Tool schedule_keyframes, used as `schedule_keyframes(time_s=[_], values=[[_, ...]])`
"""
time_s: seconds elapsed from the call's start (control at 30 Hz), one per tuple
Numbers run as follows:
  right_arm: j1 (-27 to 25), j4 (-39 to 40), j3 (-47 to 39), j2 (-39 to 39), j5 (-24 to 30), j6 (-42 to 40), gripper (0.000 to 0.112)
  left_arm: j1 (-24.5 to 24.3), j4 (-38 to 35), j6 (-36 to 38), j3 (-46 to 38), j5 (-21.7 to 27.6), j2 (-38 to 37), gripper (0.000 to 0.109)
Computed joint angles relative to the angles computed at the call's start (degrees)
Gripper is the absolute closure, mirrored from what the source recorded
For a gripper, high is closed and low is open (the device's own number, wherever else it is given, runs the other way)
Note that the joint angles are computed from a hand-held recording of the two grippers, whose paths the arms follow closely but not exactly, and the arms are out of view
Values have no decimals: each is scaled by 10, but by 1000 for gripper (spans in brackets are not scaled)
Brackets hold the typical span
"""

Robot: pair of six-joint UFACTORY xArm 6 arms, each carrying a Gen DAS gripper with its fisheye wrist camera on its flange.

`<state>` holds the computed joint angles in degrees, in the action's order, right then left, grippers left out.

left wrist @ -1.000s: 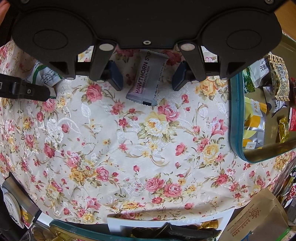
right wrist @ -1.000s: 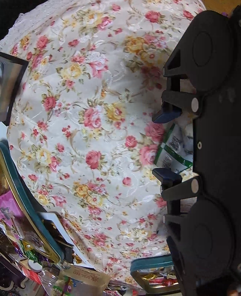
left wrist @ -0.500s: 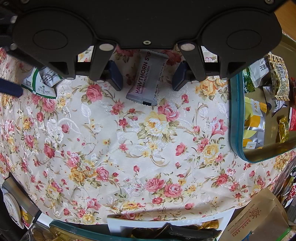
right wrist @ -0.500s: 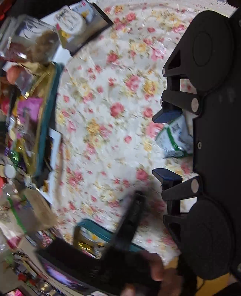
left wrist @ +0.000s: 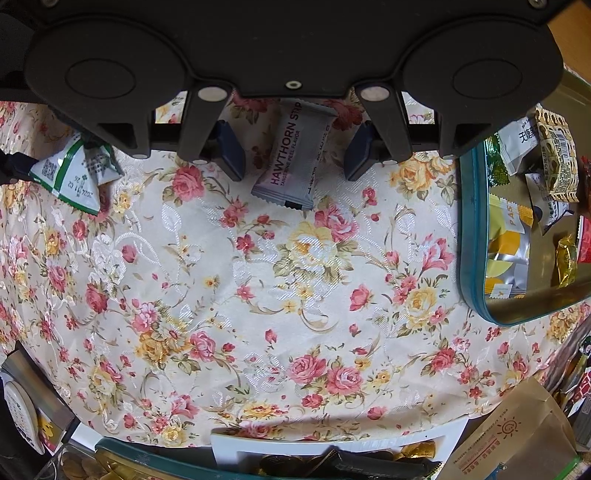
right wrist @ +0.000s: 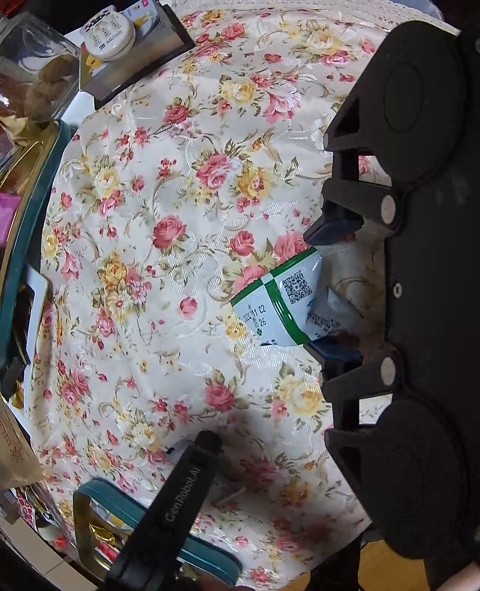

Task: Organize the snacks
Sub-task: 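Lift the green-white packet with the right tool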

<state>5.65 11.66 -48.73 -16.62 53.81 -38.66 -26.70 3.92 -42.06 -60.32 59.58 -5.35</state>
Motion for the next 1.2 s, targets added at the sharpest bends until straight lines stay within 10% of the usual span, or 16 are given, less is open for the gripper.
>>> schedule_keyframes(time_s=[0.3,0.43,0.57,1.2], values=[[6,-19,19,-9,-56,21,56,-1,5,-8,2,-1,-3,47],[-5,32,14,-4,-45,-10,80,-2,13,-20,8,-6,-11,68],[-6,45,11,-6,-44,-12,81,7,6,-28,20,-14,-22,77],[-22,136,-15,-39,-22,19,82,25,35,-26,-8,50,-97,80]])
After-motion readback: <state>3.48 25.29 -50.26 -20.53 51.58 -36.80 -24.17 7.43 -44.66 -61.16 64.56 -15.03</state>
